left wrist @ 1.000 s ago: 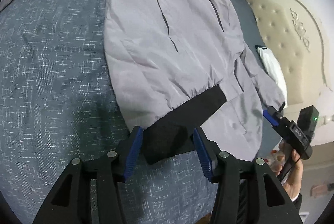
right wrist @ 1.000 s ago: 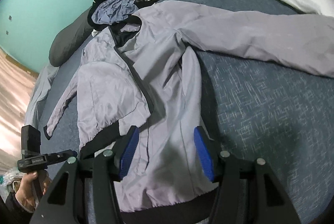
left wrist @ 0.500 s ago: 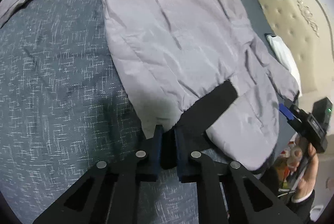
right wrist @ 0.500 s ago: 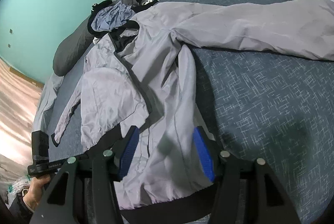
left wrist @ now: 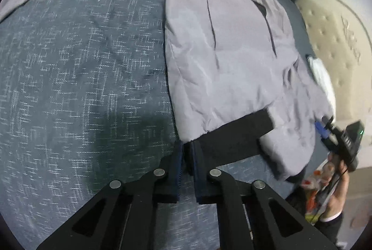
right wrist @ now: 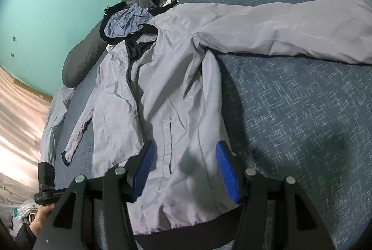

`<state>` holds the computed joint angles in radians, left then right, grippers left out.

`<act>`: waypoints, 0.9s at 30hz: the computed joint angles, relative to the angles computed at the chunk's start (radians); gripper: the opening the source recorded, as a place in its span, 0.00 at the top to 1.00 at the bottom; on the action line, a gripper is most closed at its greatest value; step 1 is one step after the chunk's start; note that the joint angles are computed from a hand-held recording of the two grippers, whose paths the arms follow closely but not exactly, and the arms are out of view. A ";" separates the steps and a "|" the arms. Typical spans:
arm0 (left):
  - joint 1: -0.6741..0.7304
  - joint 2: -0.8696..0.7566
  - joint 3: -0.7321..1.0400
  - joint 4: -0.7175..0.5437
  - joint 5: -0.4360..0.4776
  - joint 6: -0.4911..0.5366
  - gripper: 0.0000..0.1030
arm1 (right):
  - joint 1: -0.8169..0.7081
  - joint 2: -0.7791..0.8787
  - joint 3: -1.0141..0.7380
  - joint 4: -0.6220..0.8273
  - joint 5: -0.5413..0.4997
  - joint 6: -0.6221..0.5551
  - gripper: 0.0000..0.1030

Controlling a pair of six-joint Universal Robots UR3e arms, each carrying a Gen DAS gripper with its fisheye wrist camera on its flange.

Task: Fold clothes
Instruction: 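Grasp the jacket's black hem band with the left gripper and hold it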

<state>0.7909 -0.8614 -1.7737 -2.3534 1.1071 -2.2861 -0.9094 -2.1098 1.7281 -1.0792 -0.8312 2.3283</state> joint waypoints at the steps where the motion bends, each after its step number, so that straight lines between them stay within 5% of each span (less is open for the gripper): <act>1: -0.003 -0.001 0.010 -0.007 -0.012 0.004 0.64 | -0.001 0.001 -0.001 -0.001 -0.003 -0.001 0.46; 3: -0.029 -0.003 0.027 0.002 -0.031 -0.008 0.42 | -0.003 0.005 -0.002 -0.009 -0.009 0.003 0.46; 14: -0.359 -0.026 -0.179 0.398 0.018 -0.327 0.42 | 0.000 0.009 -0.006 0.016 -0.004 -0.015 0.46; 21: -0.293 -0.025 -0.158 0.336 0.031 -0.241 0.81 | 0.011 0.015 0.008 0.000 -0.010 -0.015 0.46; 27: -0.130 -0.019 0.013 0.082 -0.019 -0.019 0.88 | 0.049 0.025 0.000 -0.016 -0.021 0.003 0.46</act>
